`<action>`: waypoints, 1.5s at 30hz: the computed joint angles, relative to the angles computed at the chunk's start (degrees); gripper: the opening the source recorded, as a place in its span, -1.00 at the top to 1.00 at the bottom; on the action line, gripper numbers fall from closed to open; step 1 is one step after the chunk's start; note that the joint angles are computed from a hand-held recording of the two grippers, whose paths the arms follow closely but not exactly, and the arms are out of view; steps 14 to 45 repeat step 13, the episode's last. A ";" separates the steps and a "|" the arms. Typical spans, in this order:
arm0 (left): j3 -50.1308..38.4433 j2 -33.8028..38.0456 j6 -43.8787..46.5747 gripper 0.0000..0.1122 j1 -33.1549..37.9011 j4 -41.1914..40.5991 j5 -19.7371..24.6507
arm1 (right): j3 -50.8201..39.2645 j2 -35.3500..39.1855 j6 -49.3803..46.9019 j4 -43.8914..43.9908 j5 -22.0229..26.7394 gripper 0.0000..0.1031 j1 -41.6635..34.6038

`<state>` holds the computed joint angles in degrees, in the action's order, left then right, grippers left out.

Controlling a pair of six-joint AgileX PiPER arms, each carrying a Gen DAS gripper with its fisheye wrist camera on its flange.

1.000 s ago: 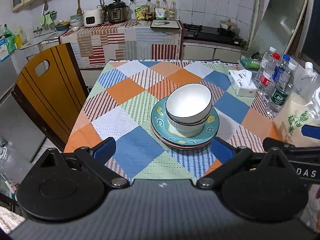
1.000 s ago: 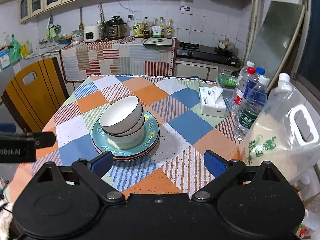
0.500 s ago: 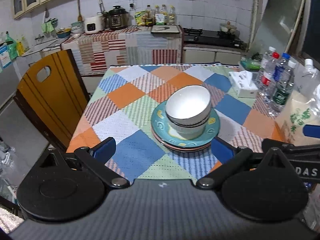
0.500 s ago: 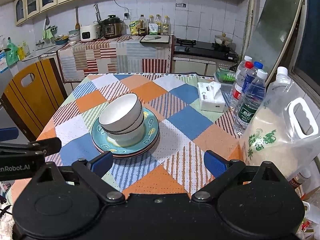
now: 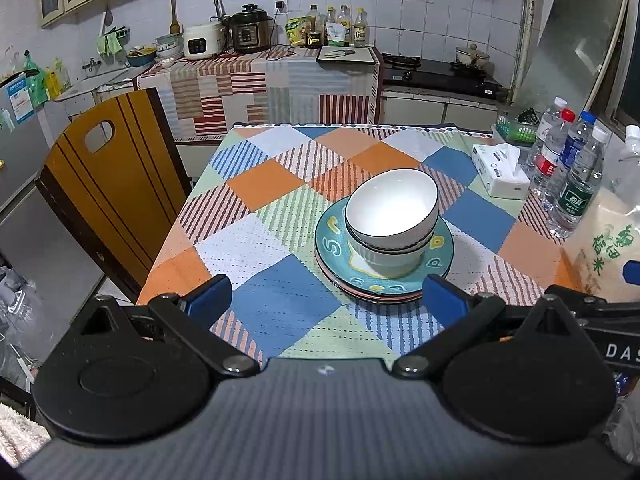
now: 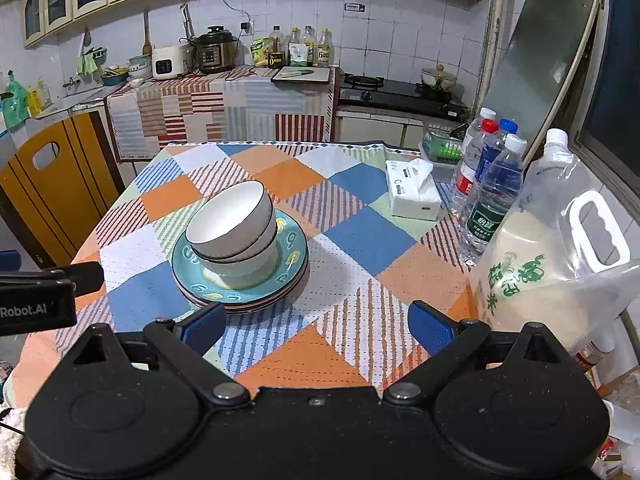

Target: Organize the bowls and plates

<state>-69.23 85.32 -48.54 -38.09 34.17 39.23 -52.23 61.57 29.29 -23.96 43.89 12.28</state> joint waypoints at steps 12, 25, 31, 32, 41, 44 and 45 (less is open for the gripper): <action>0.37 -0.06 -0.68 -0.84 0.26 0.14 -0.18 | 0.03 -0.11 0.15 -0.30 -0.31 -0.93 -0.65; 0.35 -0.04 -0.53 -0.84 0.28 0.09 -0.23 | 0.04 -0.12 0.12 -0.33 -0.36 -0.92 -0.68; 0.35 -0.04 -0.53 -0.84 0.28 0.09 -0.23 | 0.04 -0.12 0.12 -0.33 -0.36 -0.92 -0.68; 0.35 -0.04 -0.53 -0.84 0.28 0.09 -0.23 | 0.04 -0.12 0.12 -0.33 -0.36 -0.92 -0.68; 0.35 -0.04 -0.53 -0.84 0.28 0.09 -0.23 | 0.04 -0.12 0.12 -0.33 -0.36 -0.92 -0.68; 0.35 -0.04 -0.53 -0.84 0.28 0.09 -0.23 | 0.04 -0.12 0.12 -0.33 -0.36 -0.92 -0.68; 0.35 -0.04 -0.53 -0.84 0.28 0.09 -0.23 | 0.04 -0.12 0.12 -0.33 -0.36 -0.92 -0.68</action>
